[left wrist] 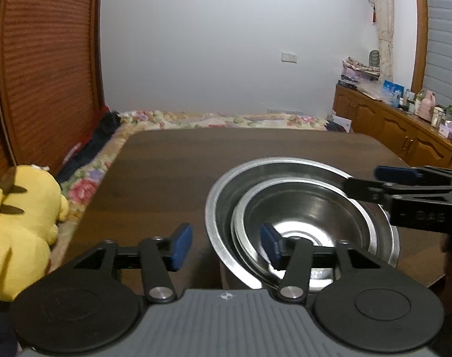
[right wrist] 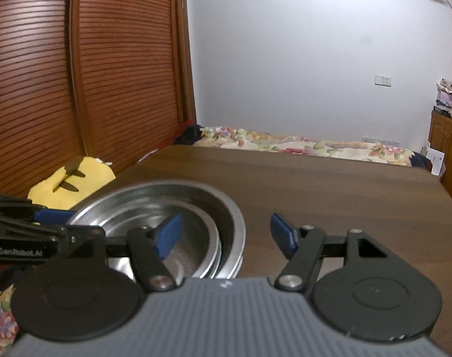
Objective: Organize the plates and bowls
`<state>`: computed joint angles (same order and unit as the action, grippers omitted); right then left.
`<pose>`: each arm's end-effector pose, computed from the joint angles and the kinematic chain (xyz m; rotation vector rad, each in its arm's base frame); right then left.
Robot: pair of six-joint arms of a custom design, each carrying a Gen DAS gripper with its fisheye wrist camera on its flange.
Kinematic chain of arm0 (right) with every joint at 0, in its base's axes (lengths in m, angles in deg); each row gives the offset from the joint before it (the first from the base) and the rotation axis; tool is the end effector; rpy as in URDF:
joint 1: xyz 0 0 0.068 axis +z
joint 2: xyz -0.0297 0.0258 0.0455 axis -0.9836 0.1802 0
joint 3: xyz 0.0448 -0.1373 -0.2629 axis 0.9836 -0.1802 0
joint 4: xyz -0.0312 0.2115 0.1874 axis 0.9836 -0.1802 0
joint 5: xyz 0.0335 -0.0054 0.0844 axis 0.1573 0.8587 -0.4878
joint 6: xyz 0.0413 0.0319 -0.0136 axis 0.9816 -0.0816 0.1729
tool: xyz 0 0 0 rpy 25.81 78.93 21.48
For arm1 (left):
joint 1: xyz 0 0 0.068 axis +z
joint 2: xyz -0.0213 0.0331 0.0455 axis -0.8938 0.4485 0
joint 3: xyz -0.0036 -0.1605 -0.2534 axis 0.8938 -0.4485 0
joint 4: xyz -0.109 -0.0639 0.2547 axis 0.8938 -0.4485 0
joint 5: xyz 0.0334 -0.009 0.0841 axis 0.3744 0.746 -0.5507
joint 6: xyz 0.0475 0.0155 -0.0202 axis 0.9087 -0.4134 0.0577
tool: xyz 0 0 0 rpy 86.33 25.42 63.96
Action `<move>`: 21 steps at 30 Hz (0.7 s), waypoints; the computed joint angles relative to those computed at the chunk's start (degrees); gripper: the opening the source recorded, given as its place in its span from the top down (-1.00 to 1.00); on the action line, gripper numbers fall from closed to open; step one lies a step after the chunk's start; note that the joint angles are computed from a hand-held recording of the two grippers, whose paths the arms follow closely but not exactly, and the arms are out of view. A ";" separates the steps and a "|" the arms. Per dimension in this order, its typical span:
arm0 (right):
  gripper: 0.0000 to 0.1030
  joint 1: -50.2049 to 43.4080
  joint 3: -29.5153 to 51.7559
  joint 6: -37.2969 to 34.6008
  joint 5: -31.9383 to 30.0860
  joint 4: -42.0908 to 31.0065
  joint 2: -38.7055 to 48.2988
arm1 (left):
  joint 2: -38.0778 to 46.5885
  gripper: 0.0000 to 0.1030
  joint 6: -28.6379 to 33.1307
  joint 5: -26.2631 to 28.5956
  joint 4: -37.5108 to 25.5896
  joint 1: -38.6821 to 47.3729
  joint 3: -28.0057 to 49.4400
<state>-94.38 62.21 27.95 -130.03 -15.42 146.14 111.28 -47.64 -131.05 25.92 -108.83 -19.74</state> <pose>0.2604 -0.0399 0.1612 -0.6688 1.8954 0.5398 0.1330 -0.0993 0.1792 -0.2226 2.1190 0.1036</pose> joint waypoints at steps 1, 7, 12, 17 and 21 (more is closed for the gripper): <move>-0.38 -0.73 -0.08 -0.04 -0.50 -0.53 -0.77 | -0.31 -0.32 -0.24 -1.01 -1.06 -0.61 0.45; -0.44 -5.41 0.02 -1.07 -3.53 -5.70 -4.95 | 0.06 -0.66 -3.79 -6.93 -8.46 -5.28 4.39; -0.60 -9.84 0.70 -3.03 -5.77 -10.88 -8.74 | 1.95 -0.99 -9.37 -12.00 -13.89 -10.80 7.49; -0.97 -15.00 0.27 -3.59 -9.42 -11.47 -11.71 | 5.15 -1.00 -16.63 -16.37 -18.86 -16.55 10.27; -1.00 -18.24 -1.66 -2.48 -10.31 -7.98 -13.64 | 7.93 -1.00 -22.14 -18.40 -21.74 -20.91 12.24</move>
